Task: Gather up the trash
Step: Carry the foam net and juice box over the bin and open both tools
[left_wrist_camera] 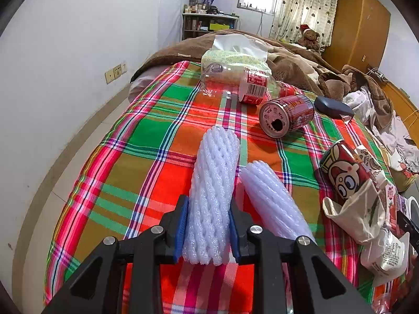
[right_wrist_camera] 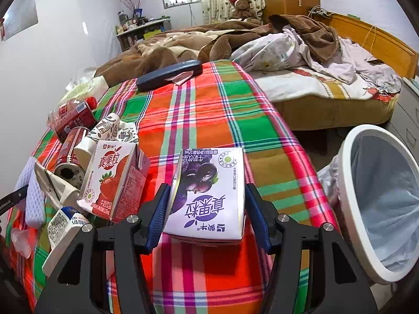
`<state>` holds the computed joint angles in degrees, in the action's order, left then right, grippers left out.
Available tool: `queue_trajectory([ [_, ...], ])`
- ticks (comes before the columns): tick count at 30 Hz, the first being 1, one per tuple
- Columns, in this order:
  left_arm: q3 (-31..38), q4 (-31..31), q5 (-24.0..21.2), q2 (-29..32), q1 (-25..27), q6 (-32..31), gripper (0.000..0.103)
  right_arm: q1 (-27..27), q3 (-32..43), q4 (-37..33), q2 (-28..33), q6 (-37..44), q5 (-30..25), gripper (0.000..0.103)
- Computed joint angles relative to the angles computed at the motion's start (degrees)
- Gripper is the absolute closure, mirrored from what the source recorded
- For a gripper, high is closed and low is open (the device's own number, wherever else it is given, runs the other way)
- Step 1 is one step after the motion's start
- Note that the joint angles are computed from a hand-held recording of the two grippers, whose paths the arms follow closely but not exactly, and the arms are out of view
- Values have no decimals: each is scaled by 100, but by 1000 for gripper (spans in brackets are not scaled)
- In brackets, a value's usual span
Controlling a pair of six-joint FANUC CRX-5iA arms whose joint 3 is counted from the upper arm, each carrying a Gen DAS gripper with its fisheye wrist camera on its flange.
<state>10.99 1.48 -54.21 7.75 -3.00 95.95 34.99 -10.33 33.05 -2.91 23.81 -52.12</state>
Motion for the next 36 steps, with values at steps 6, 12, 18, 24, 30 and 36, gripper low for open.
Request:
queue_trajectory([
  [6,-184,3,46,-286,-70,33,75,29,-295,393,-283,-257,223,45],
  [12,-350,107,108,-643,-278,-66,75,50,-523,584,-679,-263,449,45],
  [18,-392,239,293,-900,-709,-160,75,-16,-762,722,-1091,-300,577,45],
  [24,-221,336,422,-881,-1268,-220,75,-159,-1046,913,-1498,-358,570,45],
  [30,-9,545,515,-660,-1820,-340,75,-335,-1272,1033,-1800,-395,440,45],
  [36,334,714,543,-281,-2353,-436,75,-597,-1465,992,-2064,-325,298,45],
])
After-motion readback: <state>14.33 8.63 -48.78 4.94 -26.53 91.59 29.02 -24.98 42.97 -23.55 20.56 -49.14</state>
